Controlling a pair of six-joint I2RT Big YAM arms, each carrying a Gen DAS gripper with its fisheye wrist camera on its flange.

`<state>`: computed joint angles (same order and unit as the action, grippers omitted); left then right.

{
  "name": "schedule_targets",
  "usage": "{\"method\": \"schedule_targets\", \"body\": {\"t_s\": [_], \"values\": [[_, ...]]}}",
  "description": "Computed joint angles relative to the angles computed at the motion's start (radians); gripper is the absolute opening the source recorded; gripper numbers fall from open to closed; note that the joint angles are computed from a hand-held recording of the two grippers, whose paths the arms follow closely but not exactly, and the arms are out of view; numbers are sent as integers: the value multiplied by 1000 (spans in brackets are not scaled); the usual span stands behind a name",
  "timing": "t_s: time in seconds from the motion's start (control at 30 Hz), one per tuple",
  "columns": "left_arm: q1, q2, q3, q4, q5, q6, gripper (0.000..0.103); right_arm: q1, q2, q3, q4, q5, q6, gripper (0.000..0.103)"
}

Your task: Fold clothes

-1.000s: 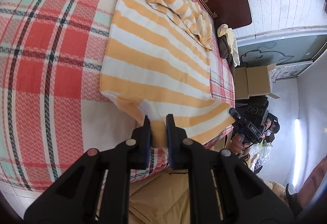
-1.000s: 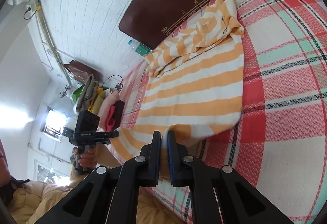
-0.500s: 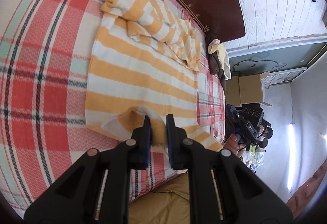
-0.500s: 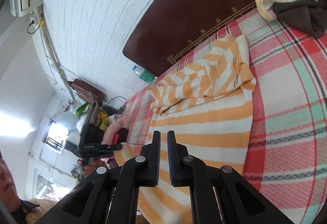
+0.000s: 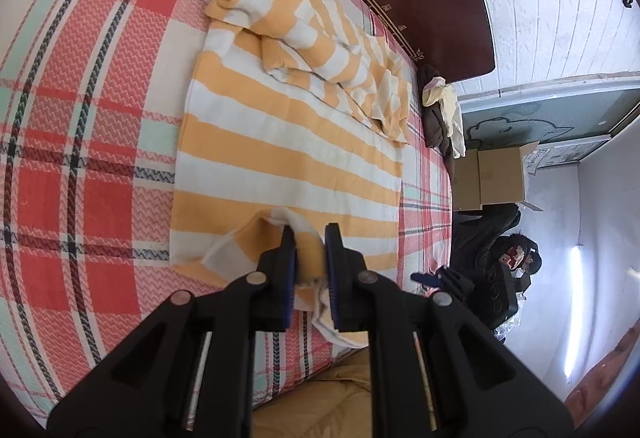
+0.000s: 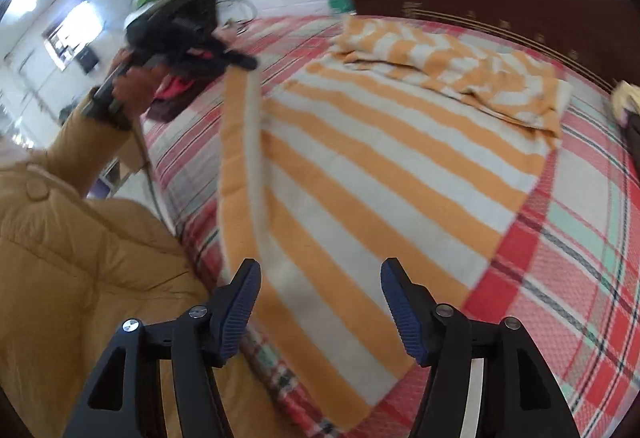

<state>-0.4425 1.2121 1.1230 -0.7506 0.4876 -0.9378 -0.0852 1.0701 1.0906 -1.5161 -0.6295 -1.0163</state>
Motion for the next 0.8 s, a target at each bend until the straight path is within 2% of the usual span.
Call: {"method": "schedule_targets", "body": {"t_s": [0.2, 0.27, 0.33, 0.37, 0.4, 0.43, 0.47, 0.5, 0.67, 0.73, 0.77, 0.8], "values": [[-16, 14, 34, -11, -17, 21, 15, 176, -48, -73, 21, 37, -9, 66], [-19, 15, 38, -4, -16, 23, 15, 193, -56, -91, 51, 68, 12, 66], [-22, 15, 40, 1, -16, 27, 15, 200, -85, -117, 123, 121, 54, 64], [-24, 14, 40, 2, -17, 28, 15, 197, -91, -121, 141, 140, 64, 53], [-25, 13, 38, 7, -13, 28, 15, 192, -97, -123, 161, 164, 77, 38], [-26, 11, 36, 10, -11, 28, 15, 186, -100, -124, 175, 185, 87, 29], [-27, 10, 35, 12, -10, 28, 15, 181, -103, -124, 189, 205, 97, 14], [-27, 9, 34, 14, -8, 28, 15, 171, -99, -117, 200, 203, 116, 8], [-23, 5, 33, 23, 0, 28, 15, 147, -74, -58, 267, 210, 199, 6], [-20, 2, 33, 28, 2, 28, 15, 132, -31, -9, 226, 170, 201, 7], [-19, 0, 31, 31, 3, 28, 15, 125, -8, 15, 186, 143, 201, 11], [-18, -2, 28, 34, 5, 27, 15, 119, 6, 28, 153, 104, 198, 23]]}}
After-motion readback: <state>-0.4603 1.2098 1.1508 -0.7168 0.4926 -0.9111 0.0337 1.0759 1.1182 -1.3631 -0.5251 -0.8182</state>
